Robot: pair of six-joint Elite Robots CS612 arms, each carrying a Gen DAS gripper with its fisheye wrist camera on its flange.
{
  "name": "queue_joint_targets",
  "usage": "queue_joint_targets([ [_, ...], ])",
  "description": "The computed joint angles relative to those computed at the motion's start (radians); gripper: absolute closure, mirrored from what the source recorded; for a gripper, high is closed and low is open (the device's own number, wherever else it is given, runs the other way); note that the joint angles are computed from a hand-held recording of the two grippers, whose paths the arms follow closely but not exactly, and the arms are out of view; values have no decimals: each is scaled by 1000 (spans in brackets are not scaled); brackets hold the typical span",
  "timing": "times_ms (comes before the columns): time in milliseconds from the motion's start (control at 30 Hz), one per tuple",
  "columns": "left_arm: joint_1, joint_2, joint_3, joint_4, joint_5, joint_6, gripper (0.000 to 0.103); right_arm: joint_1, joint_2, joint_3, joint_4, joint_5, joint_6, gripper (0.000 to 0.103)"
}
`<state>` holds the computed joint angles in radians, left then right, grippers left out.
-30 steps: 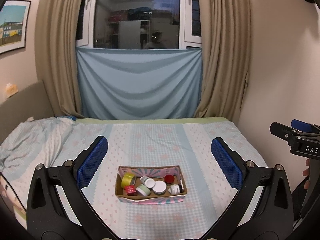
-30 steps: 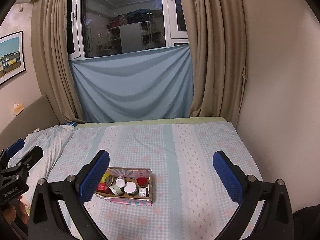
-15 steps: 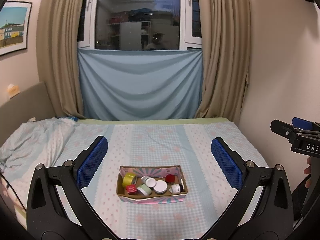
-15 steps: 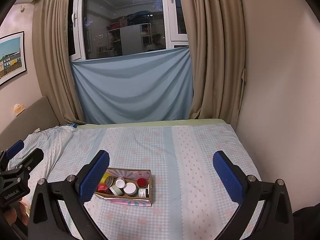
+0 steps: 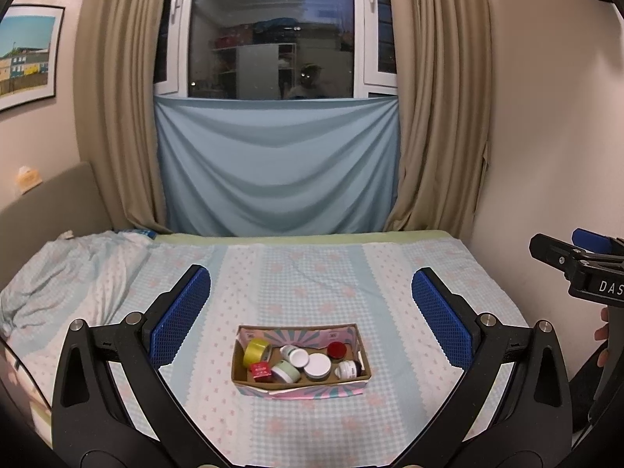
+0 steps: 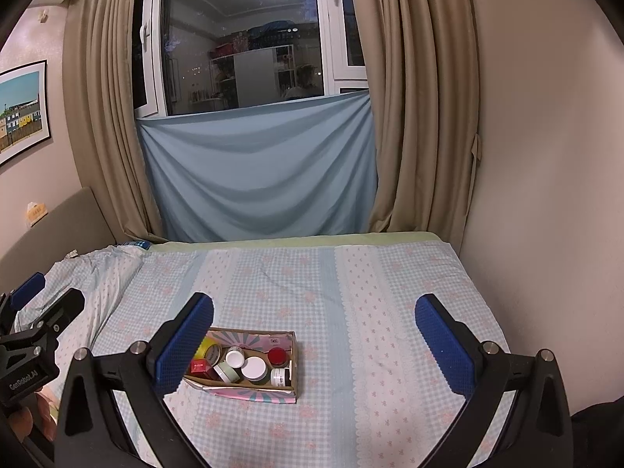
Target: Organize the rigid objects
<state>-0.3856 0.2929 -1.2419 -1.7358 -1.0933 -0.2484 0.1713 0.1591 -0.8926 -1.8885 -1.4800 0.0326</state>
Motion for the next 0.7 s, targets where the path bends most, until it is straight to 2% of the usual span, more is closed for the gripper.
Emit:
queue_joint_targets([
  [267, 0, -2, 3, 4, 2, 1, 0, -1, 0, 0, -1, 4, -2, 0],
  [533, 15, -14, 30, 5, -27, -27, 0, 1, -8, 17, -9, 1, -5, 0],
  [700, 14, -13, 41, -14, 18, -30, 0, 6, -21, 45, -23, -10, 2, 0],
])
